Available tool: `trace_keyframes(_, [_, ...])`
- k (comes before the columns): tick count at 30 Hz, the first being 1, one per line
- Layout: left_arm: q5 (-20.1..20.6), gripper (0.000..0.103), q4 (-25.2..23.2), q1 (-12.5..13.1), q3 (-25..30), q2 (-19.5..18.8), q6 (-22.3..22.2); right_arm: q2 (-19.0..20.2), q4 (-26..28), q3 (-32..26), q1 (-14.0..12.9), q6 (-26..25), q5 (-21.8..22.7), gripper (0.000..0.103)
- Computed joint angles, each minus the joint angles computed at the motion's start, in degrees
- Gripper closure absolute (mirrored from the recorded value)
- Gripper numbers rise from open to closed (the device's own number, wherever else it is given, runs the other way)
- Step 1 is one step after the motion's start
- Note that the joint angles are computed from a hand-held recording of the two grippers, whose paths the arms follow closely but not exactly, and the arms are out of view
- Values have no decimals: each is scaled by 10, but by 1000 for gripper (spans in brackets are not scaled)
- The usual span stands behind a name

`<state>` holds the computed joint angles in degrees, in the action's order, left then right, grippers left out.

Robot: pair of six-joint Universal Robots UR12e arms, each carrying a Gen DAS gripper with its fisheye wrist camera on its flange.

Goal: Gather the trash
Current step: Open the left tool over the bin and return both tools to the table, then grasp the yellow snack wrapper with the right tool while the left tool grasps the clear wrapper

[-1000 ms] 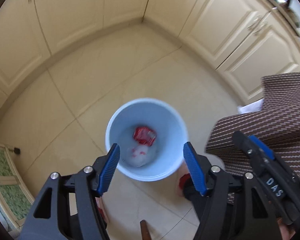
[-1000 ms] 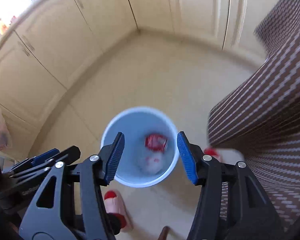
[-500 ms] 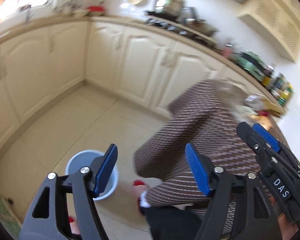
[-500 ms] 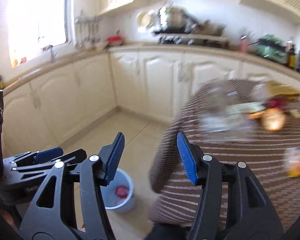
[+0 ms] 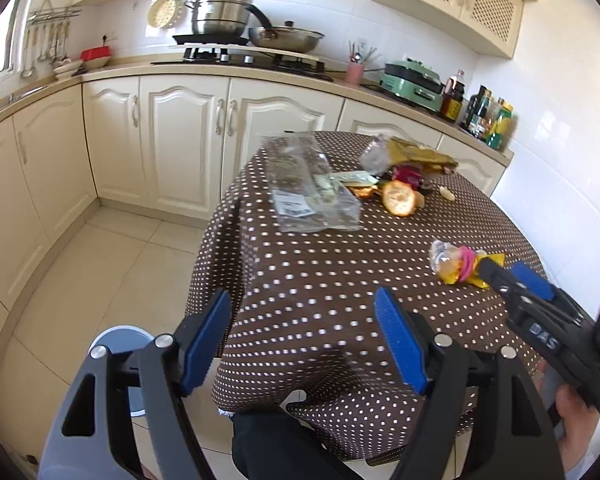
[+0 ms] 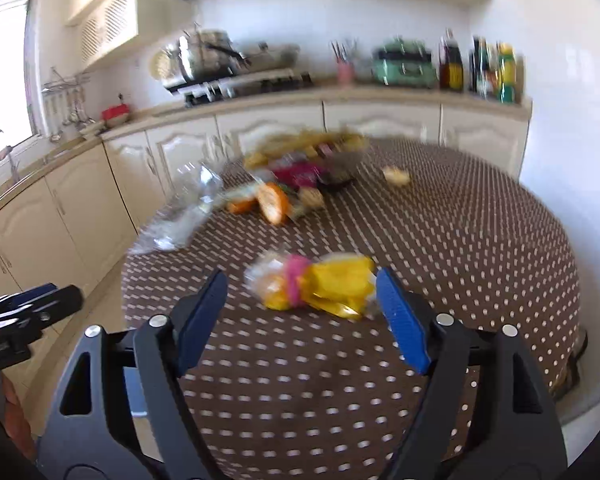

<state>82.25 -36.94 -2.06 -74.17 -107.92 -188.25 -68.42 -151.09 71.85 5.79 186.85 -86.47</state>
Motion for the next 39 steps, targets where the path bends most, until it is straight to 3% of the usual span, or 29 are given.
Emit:
trace_keyframes(5, [13, 30, -13, -5, 8, -5, 7, 16, 85, -32, -16, 28, 61, 26])
trace_keyframes(10, [11, 30, -23, -1, 22, -14, -1, 40, 130, -72, -20, 31, 86, 26])
trace_keyframes(12, [12, 30, -25, 1, 29, -19, -3, 50, 160, -94, -19, 23, 83, 26])
trace_keyframes(15, [12, 30, -30, 4, 40, -26, -8, 56, 156, -107, -15, 6, 55, 26])
trace_keyframes(21, [6, 28, -38, 8, 54, -38, -18, 77, 187, -150, 1, -97, -19, 23])
trace_keyframes(27, [1, 28, -46, 8, 64, -47, -15, 107, 243, -205, -1, -169, 6, 24])
trace_keyframes(28, [0, 28, -47, 8, 67, -49, -14, 111, 254, -212, -3, -170, 16, 41])
trace_keyframes(29, [-3, 28, -50, 9, 71, -52, -14, 118, 276, -224, -6, -171, 39, 70])
trace_keyframes(30, [-5, 28, -51, 9, 74, -53, -14, 124, 303, -235, -11, -168, 74, 71])
trace_keyframes(32, [-5, 28, -51, 9, 81, -59, -12, 119, 295, -229, -15, -161, 99, 79])
trace_keyframes(39, [-31, 27, -62, 18, 120, -85, -39, 82, 169, -154, -29, -103, 137, 81])
